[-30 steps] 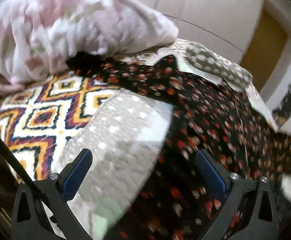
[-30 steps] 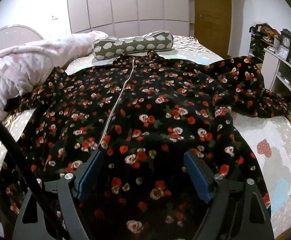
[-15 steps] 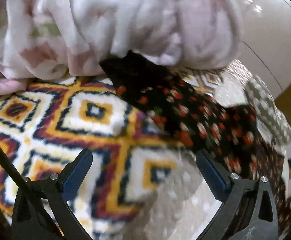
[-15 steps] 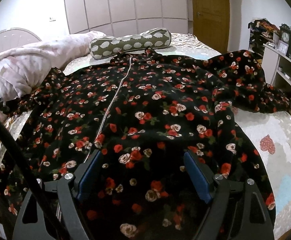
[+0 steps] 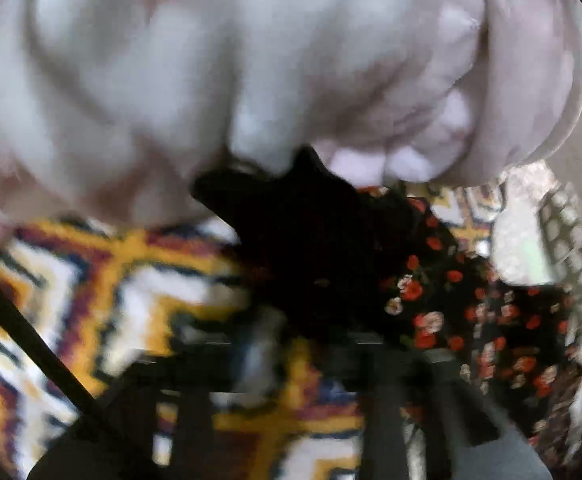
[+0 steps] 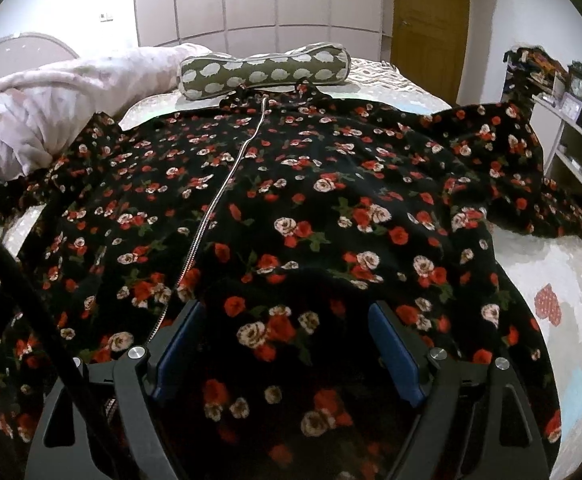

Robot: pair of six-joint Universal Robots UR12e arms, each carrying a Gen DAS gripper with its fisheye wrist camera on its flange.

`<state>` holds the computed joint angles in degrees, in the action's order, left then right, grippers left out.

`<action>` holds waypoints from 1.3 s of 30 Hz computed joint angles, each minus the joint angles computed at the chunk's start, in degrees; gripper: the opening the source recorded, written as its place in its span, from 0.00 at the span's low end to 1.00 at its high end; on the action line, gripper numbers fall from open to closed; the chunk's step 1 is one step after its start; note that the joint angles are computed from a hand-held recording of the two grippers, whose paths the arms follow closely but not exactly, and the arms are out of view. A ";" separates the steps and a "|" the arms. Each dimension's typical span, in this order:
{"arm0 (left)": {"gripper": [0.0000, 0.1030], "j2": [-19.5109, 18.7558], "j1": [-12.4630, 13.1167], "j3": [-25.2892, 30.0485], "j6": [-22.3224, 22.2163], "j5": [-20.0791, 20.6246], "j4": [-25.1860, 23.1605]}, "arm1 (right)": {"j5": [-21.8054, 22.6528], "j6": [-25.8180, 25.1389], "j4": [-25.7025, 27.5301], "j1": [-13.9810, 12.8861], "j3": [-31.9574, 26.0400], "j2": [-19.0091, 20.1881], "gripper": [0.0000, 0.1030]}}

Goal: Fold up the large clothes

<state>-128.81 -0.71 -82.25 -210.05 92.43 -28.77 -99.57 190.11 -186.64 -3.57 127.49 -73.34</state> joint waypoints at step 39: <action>0.40 1.76 2.86 -6.23 -2.81 -7.54 8.44 | 1.68 -0.68 -0.25 -0.22 1.12 -0.75 0.85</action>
